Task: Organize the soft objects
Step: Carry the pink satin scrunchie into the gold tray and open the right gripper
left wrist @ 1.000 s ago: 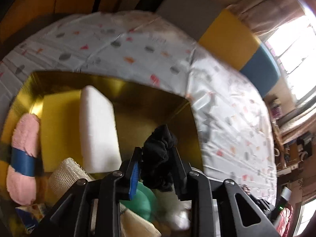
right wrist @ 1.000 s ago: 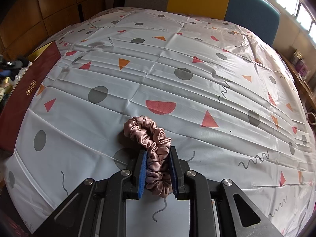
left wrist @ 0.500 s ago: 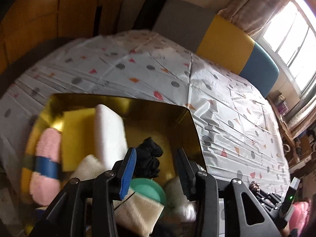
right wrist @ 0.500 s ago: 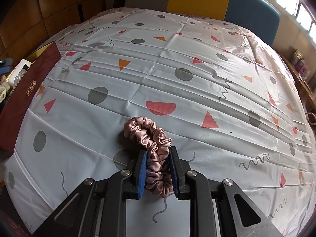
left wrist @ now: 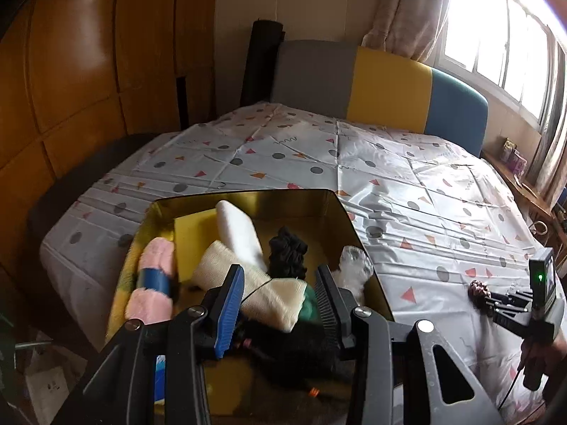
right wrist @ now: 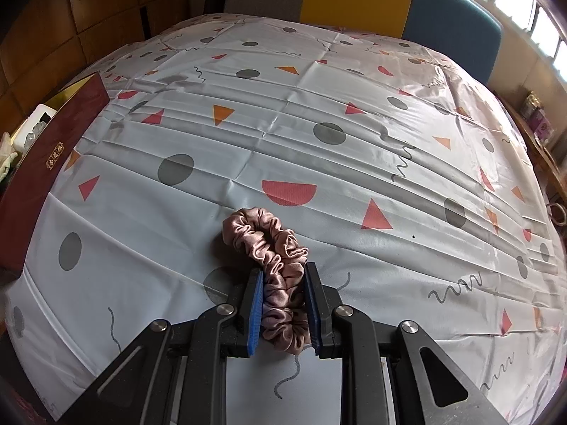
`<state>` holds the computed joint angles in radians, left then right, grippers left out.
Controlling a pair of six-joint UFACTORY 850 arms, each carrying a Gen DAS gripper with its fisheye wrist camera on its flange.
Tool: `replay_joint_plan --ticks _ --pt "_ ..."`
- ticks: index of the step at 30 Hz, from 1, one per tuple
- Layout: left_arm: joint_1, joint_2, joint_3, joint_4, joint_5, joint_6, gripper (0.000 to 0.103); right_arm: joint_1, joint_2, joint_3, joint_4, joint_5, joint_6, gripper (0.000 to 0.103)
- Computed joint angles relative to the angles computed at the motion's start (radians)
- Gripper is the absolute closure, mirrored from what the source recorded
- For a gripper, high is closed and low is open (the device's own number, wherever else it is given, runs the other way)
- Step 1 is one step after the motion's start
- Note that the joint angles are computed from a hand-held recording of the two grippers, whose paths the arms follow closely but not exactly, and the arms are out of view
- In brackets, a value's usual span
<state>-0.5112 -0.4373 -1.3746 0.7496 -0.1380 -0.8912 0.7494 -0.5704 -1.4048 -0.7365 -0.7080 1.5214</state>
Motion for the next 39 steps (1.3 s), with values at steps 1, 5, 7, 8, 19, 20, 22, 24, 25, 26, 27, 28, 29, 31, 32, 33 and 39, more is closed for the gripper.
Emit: replay_joint_plan --ticks 1,5,7,8,19,20,22,24,25,26,27,28,29,31,32,33,39 --pt "0.0 0.011 0.017 0.063 0.003 -0.063 0.062 0.001 0.0 0.0 -0.001 -0.002 0.002 0.08" --pt "0.001 0.037 0.06 0.204 0.003 -0.194 0.062 0.002 0.0 0.002 -0.006 -0.001 0.01 0.081" --pt "0.007 0.042 0.073 0.183 0.011 -0.181 0.062 0.002 -0.001 0.001 0.001 -0.004 0.007 0.081" --pt "0.009 0.044 0.077 0.173 0.013 -0.172 0.062 0.001 -0.002 -0.002 0.006 -0.009 0.006 0.081" --pt "0.042 0.053 0.111 0.006 0.052 -0.036 0.062 0.022 -0.068 -0.104 0.043 -0.164 0.054 0.083" --pt "0.046 0.054 0.115 0.0 0.057 -0.032 0.062 0.024 -0.075 -0.116 0.047 -0.18 0.053 0.084" --pt "0.051 0.056 0.12 -0.014 0.059 -0.019 0.062 0.025 -0.09 -0.144 0.066 -0.211 0.04 0.085" --pt "0.058 0.062 0.131 -0.041 0.069 0.006 0.062 0.02 -0.094 -0.163 0.095 -0.22 0.041 0.086" --pt "0.06 0.064 0.135 -0.001 0.069 -0.03 0.062 0.019 -0.091 -0.168 0.099 -0.212 0.054 0.086" --pt "0.063 0.065 0.138 0.025 0.069 -0.053 0.062 0.021 -0.088 -0.172 0.09 -0.205 0.072 0.086" --pt "0.064 0.066 0.141 0.042 0.07 -0.073 0.062 0.024 -0.087 -0.183 0.075 -0.199 0.084 0.086" --pt "0.067 0.067 0.143 0.041 0.072 -0.074 0.062 0.027 -0.088 -0.195 0.067 -0.193 0.089 0.086" --pt "0.07 0.067 0.143 0.004 0.071 -0.04 0.062 0.029 -0.089 -0.208 0.057 -0.181 0.093 0.086" --pt "0.074 0.066 0.143 -0.03 0.069 -0.013 0.062 0.034 -0.1 -0.249 0.043 -0.159 0.085 0.086" --pt "0.076 0.067 0.143 -0.031 0.07 -0.015 0.062 0.037 -0.106 -0.27 0.037 -0.147 0.081 0.086" --pt "0.077 0.068 0.144 -0.017 0.07 -0.03 0.062 0.039 -0.114 -0.293 0.031 -0.124 0.076 0.086" --pt "0.083 0.068 0.144 0.053 0.066 -0.105 0.062 0.053 -0.242 -0.562 0.053 -0.026 -0.055 0.086"
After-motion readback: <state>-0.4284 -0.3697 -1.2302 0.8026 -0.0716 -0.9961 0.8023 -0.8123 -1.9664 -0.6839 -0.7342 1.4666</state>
